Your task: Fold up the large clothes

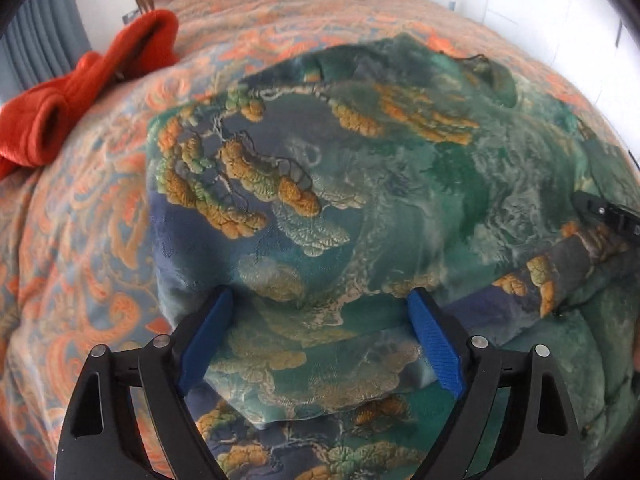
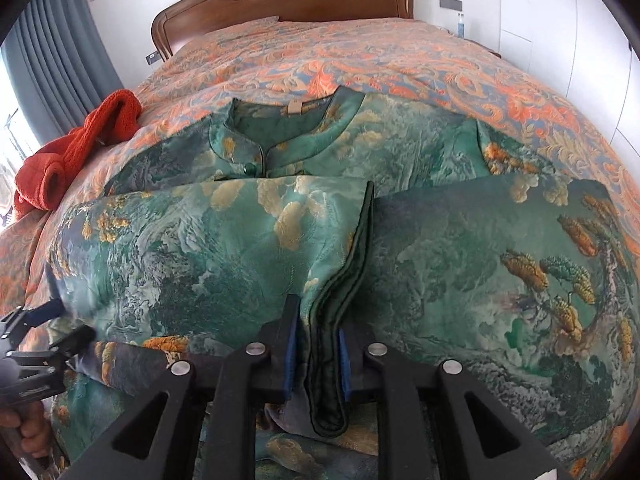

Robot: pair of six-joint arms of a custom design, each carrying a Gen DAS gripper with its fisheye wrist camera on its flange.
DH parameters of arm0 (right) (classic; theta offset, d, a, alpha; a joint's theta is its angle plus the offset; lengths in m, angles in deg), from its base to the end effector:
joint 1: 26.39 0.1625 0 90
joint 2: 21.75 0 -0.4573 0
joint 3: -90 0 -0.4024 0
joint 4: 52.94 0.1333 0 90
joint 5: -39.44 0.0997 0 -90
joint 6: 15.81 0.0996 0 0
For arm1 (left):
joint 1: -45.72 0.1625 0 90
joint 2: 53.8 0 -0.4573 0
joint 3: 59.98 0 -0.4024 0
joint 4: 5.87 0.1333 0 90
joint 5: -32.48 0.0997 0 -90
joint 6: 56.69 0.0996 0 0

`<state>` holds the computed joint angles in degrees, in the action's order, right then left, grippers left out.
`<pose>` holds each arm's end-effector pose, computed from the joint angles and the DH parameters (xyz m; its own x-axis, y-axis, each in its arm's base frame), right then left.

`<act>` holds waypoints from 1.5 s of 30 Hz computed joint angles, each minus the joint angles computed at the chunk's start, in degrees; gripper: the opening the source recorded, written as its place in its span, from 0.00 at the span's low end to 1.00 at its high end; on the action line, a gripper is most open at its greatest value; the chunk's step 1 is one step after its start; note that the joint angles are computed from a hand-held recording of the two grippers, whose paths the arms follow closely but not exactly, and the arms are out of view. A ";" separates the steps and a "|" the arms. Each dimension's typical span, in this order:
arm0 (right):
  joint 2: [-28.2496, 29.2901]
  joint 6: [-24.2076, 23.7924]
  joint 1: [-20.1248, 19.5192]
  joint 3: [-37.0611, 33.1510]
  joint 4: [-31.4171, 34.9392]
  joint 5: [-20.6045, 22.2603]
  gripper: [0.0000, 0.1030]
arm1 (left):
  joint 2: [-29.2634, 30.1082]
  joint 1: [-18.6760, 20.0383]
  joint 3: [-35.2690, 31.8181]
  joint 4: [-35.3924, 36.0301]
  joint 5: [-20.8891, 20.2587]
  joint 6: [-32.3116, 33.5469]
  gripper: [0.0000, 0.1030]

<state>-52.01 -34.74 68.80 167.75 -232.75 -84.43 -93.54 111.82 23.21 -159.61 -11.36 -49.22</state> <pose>0.1495 -0.7860 0.1023 -0.7926 0.0435 0.6082 -0.3425 0.7934 -0.5032 -0.1208 -0.7791 0.1480 -0.6790 0.1630 -0.7159 0.4723 0.8435 -0.2559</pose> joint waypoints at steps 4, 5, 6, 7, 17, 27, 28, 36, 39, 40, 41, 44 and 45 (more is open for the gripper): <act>-0.04 0.44 -0.25 -0.50 1.51 0.60 0.18 | -0.91 -0.77 0.38 1.14 1.24 -0.15 0.88; -0.35 0.59 -0.18 -0.62 2.51 0.89 0.20 | -1.60 -1.29 0.78 0.93 1.29 0.23 0.87; -0.82 0.82 -0.12 -0.47 3.29 1.27 0.23 | -2.14 -1.69 1.00 0.34 0.99 0.94 0.87; -1.76 1.32 -0.01 -0.06 4.04 1.92 0.31 | -3.41 -2.21 1.81 -1.52 -0.35 2.30 0.87; -3.92 -5.98 2.59 -0.10 -1.74 6.41 0.44 | 2.69 0.03 -14.12 2.20 -3.25 -1.38 0.89; 4.15 -1.56 0.72 -9.22 7.96 0.95 0.42 | 9.25 5.96 -25.86 16.01 -1.61 -16.60 0.93; 4.38 -2.03 0.73 -9.22 7.30 0.79 0.42 | 9.35 6.06 -26.05 16.29 -1.59 -16.73 0.95; 5.22 -4.52 0.99 -9.31 5.06 -0.23 0.44 | 3.59 4.28 -17.09 10.30 -2.47 -13.23 0.94; 3.02 -4.40 1.79 -5.39 0.96 0.41 0.44 | -1.61 2.30 -7.18 0.73 -3.90 -7.47 0.94; 2.06 -4.31 1.96 -3.89 -0.16 1.34 0.44 | -3.43 1.44 -2.81 -3.77 -3.70 -4.19 0.94; 0.78 -4.39 2.17 -1.90 -1.15 2.61 0.44 | -4.23 0.93 -0.27 -6.45 -3.56 -1.96 0.94; -1.99 -7.01 3.06 3.52 -4.50 3.60 0.45 | -4.14 0.33 2.80 -6.13 -1.63 0.96 0.94; -2.52 -7.88 3.20 4.75 -4.49 3.51 0.45 | -3.17 0.32 2.04 -4.86 -0.64 1.01 0.94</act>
